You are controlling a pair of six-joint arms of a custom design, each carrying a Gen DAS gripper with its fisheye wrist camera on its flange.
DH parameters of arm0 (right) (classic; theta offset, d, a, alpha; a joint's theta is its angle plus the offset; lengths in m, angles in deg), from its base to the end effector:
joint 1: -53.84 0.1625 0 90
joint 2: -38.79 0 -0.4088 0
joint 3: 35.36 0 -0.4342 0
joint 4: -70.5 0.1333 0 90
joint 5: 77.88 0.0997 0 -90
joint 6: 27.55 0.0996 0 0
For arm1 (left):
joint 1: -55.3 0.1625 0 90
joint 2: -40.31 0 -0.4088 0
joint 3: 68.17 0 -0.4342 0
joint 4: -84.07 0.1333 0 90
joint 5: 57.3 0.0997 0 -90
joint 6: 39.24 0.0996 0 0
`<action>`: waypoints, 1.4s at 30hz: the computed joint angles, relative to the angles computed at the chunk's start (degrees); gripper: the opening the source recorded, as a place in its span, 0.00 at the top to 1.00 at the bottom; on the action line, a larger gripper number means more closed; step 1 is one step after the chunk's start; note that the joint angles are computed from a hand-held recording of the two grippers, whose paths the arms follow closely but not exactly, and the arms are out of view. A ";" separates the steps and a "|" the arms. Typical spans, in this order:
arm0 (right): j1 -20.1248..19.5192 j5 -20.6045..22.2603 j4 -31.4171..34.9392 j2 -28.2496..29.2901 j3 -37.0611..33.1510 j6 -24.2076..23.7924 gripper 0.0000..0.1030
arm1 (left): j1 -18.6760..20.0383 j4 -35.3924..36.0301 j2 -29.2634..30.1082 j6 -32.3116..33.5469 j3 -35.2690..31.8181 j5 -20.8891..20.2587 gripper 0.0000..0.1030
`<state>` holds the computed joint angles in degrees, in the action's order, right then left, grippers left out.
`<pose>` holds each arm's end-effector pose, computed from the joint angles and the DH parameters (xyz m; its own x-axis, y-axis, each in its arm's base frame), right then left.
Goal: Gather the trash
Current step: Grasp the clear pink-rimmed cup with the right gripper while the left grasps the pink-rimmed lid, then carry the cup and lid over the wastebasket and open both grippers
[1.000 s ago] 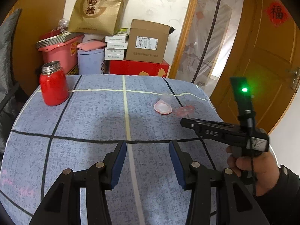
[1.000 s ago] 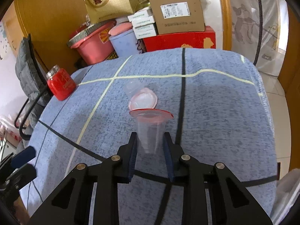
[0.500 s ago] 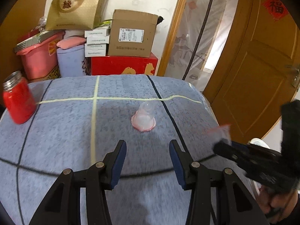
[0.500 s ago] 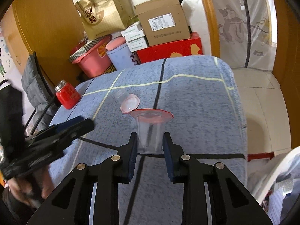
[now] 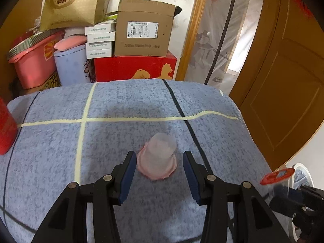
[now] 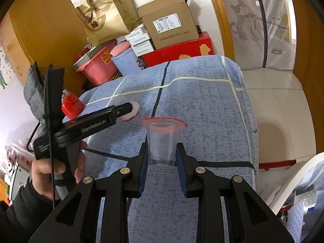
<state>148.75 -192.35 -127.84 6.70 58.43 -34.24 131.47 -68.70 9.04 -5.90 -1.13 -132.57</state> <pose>0.1505 -0.6762 0.0076 -0.9194 0.1409 0.3672 -0.1670 0.7053 -0.6890 -0.0454 -0.8480 0.0803 -0.6905 0.5750 -0.4388 0.7092 0.6573 -0.2548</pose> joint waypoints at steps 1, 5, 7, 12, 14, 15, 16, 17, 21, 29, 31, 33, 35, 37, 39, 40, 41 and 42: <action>-0.08 0.10 -0.10 -0.09 0.16 0.02 0.73 | -0.05 0.07 0.37 0.23 -0.37 -0.09 0.54; -0.25 0.20 -0.78 -0.56 0.95 -0.06 0.73 | -0.27 0.14 0.70 1.34 -0.33 -0.50 0.68; -0.27 0.21 -1.26 -0.81 1.44 -0.07 0.73 | -0.41 0.15 0.53 1.74 -0.02 -0.68 0.68; -0.12 -0.06 -2.24 -1.43 2.89 0.04 0.73 | -0.76 -0.87 -1.63 2.43 3.17 -1.72 0.68; 0.10 -0.23 -2.71 -1.71 3.56 -0.15 0.73 | -0.92 -1.34 -3.40 2.41 5.56 -2.53 0.68; 0.33 -0.52 -3.08 -1.90 4.02 -0.30 0.73 | -1.05 -1.68 -4.17 2.59 6.67 -2.60 0.68; 0.50 -0.58 -3.37 -2.10 4.42 -0.38 0.73 | -1.21 -2.12 -5.14 2.77 8.09 -2.60 0.68; 0.64 -0.64 -3.67 -2.31 4.88 -0.53 0.73 | -1.34 -2.52 -6.00 2.90 9.33 -2.62 0.68; 1.29 -0.91 -5.11 -3.11 6.98 -0.74 0.73 | -1.85 -4.29 -10.56 2.65 15.55 -3.24 0.68; 3.64 -2.58 -8.89 -4.49 12.08 -1.36 0.73 | -3.29 -7.55 -19.35 1.06 26.71 -2.64 0.68; 4.32 -3.19 -10.16 -4.88 13.49 -1.62 0.73 | -3.48 -8.02 -21.37 0.26 29.21 -3.02 0.68; 4.81 -3.59 -11.14 -5.28 14.70 -1.85 0.73 | -3.58 -8.55 -23.11 -0.07 31.37 -3.62 0.68; 5.19 -4.04 -12.30 -5.71 16.12 -2.07 0.73 | -3.75 -9.33 -25.05 -0.30 33.96 -4.08 0.68; 5.73 -4.71 -13.55 -6.16 17.70 -2.12 0.73 | -3.89 -10.25 -27.05 -0.58 36.63 -4.46 0.68; 6.21 -5.19 -14.53 -6.54 19.12 -2.01 0.73 | -3.95 -10.91 -28.77 -0.75 38.88 -5.02 0.68; 6.42 -5.48 -14.94 -6.71 19.66 -2.11 0.73 | -3.97 -11.24 -29.68 -0.79 40.10 -5.26 0.68; 6.63 -5.84 -15.42 -6.87 20.25 -2.29 0.73 | -4.05 -11.55 -30.64 -0.84 41.41 -5.45 0.68; 6.86 -6.20 -15.97 -7.02 20.89 -2.34 0.73 | -4.11 -11.74 -31.05 -0.82 42.03 -5.51 0.68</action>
<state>155.61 -198.55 -143.81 -0.33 79.32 -36.58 127.36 -80.44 -22.01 -6.72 40.90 -138.07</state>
